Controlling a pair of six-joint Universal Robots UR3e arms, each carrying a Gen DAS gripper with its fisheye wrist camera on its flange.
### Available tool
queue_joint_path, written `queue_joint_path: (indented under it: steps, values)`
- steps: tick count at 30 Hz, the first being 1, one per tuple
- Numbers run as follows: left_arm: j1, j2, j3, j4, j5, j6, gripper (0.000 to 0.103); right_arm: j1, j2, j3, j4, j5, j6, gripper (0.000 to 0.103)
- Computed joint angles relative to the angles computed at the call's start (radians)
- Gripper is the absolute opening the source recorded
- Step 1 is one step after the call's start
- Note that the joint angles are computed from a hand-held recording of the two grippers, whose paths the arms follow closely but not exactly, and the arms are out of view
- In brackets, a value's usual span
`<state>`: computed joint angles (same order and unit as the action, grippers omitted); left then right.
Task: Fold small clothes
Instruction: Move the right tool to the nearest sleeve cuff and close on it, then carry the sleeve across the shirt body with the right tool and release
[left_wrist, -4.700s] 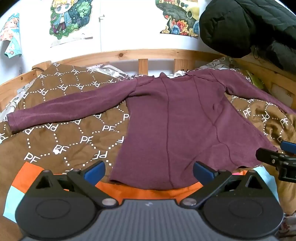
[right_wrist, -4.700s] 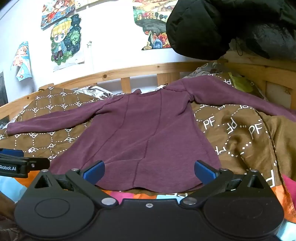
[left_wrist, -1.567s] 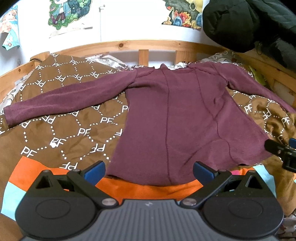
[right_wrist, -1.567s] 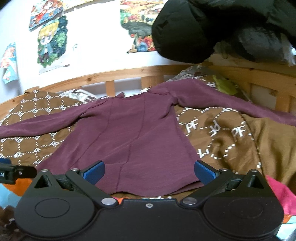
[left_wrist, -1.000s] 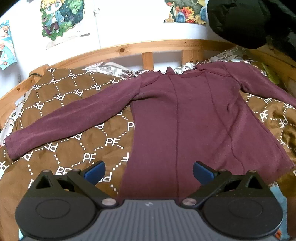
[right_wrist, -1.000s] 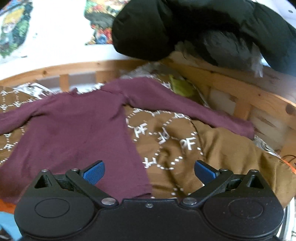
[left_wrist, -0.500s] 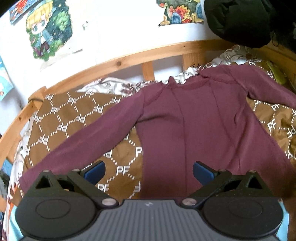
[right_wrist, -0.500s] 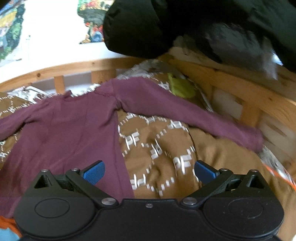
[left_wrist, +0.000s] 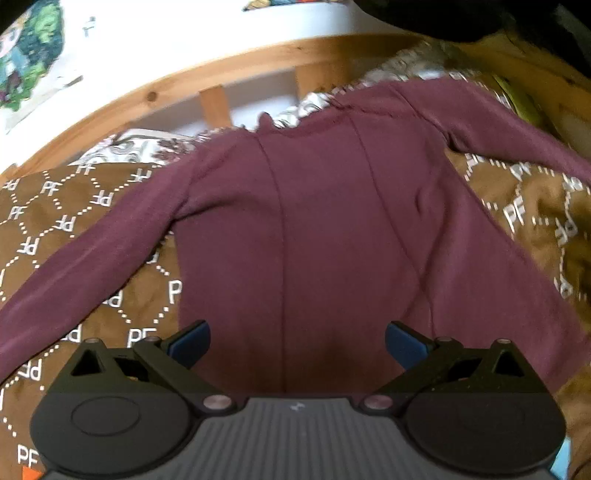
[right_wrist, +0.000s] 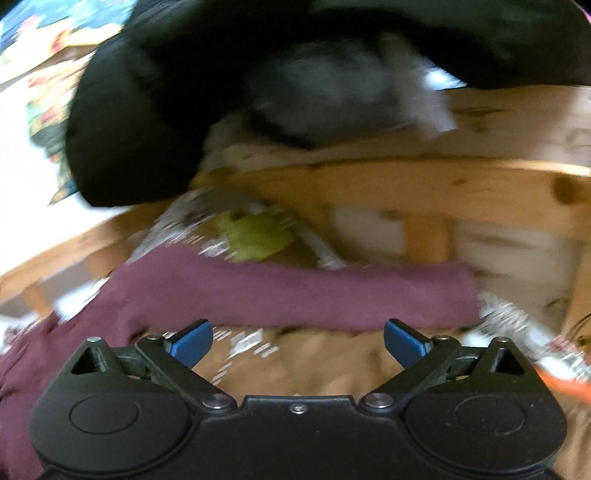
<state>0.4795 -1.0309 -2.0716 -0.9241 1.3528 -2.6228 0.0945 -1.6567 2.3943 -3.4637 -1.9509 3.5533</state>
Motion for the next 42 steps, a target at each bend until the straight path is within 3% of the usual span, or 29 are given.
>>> queue_joint_path:
  steps: [2,6,9,11,13,18,21,25,30,36,39,42]
  values:
    - [0.006,0.018,-0.04,0.019,0.007,0.041,0.102,-0.045,-0.004,0.015,-0.009,-0.038,0.034,0.094]
    - [0.05,0.054,-0.097,0.045,-0.013,0.129,0.102,-0.066,0.05,-0.013,0.022,-0.209,0.102,0.084]
    - [0.06,0.046,-0.102,0.058,-0.012,0.132,0.102,-0.118,0.077,-0.016,0.05,-0.241,0.122,0.074]
    - [0.07,0.047,-0.096,0.037,-0.011,0.141,0.102,-0.172,0.065,-0.003,0.076,-0.194,0.132,0.065]
    - [0.072,0.052,-0.098,0.034,-0.004,0.145,0.102,-0.212,0.075,0.005,0.063,-0.151,0.132,0.047]
    - [0.07,0.049,-0.085,0.039,0.007,0.129,0.102,-0.212,0.116,0.004,0.009,-0.143,0.1,0.014]
    - [0.085,0.034,-0.06,0.029,0.001,0.102,0.102,-0.186,0.151,0.003,-0.075,-0.162,0.03,0.002]
    - [0.173,0.062,-0.052,-0.014,-0.066,0.125,0.102,-0.103,0.184,-0.024,-0.162,-0.244,-0.083,0.001]
    - [0.253,0.069,-0.051,-0.04,-0.131,0.16,0.102,0.01,0.148,-0.075,-0.16,-0.294,-0.207,0.001]
    - [0.35,0.065,-0.022,-0.089,-0.212,0.193,0.102,0.217,0.262,-0.32,-0.215,-0.335,-0.401,0.001]
    - [0.412,0.05,0.015,-0.127,-0.247,0.188,0.102,0.299,0.364,-0.512,-0.218,-0.295,-0.517,0.001]
    - [0.491,0.037,0.047,-0.158,-0.284,0.196,0.102,0.348,0.438,-0.677,-0.139,-0.151,-0.584,0.001]
